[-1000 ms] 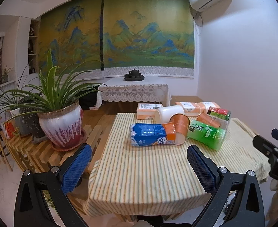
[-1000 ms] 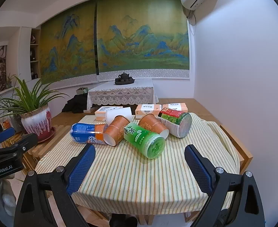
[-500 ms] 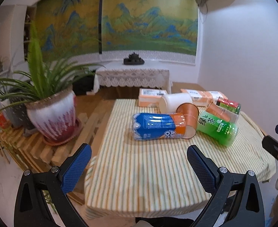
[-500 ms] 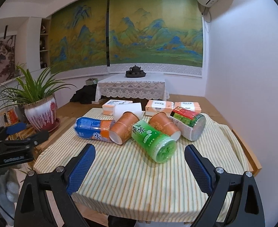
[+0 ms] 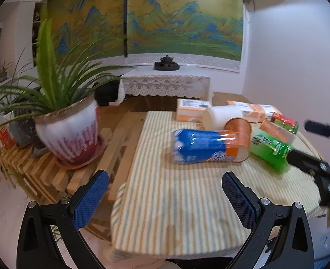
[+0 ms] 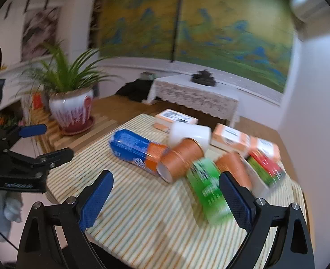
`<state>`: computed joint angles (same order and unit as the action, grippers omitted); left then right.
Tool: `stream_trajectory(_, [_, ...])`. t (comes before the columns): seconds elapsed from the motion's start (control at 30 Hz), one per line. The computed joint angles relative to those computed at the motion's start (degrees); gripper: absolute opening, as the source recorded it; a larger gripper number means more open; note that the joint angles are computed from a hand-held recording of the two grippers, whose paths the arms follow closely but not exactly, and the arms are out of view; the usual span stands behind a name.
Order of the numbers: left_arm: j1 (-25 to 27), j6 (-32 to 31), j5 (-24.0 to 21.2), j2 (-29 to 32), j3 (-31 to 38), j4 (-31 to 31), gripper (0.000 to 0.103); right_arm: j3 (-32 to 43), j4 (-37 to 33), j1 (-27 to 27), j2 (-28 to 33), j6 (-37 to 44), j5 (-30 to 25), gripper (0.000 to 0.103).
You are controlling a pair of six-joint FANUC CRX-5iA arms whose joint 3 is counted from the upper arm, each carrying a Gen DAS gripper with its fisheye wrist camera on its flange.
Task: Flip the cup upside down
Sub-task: 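Reach the right tool to the lying blue bottle and close on it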
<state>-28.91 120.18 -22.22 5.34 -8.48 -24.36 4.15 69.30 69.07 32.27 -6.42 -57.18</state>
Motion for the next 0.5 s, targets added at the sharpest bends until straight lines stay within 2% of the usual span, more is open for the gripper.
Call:
stream_trajectory(0.17, [1.89,0.82,-0.02,-1.90,-2.95,0.02,0.102,7.54,-5.36,-2.62,3.94,14.19,4.37,0.093])
stream_trajectory(0.23, [2.73,0.90,-0.03,-2.98,-4.35,0.11,0.102,12.34,-10.23,-3.52,6.29,23.04,5.44,0.093])
stream_trajectory(0.3, [3.33,1.08,-0.23,-3.84,-5.33,0.00,0.102,18.51,-14.83,-4.16,9.61,31.94,4.22,0.093])
stream_trajectory(0.4, [4.95,-1.98,0.18,-4.28,-6.67,3.21,0.102,27.26,-20.89,-5.00,14.31,42.45,2.00,0.093])
stream_trajectory(0.5, [5.54,-1.88,0.00,-4.26,-6.68,3.32,0.102,32.58,-24.29,-5.67,17.29,47.78,0.54,0.093])
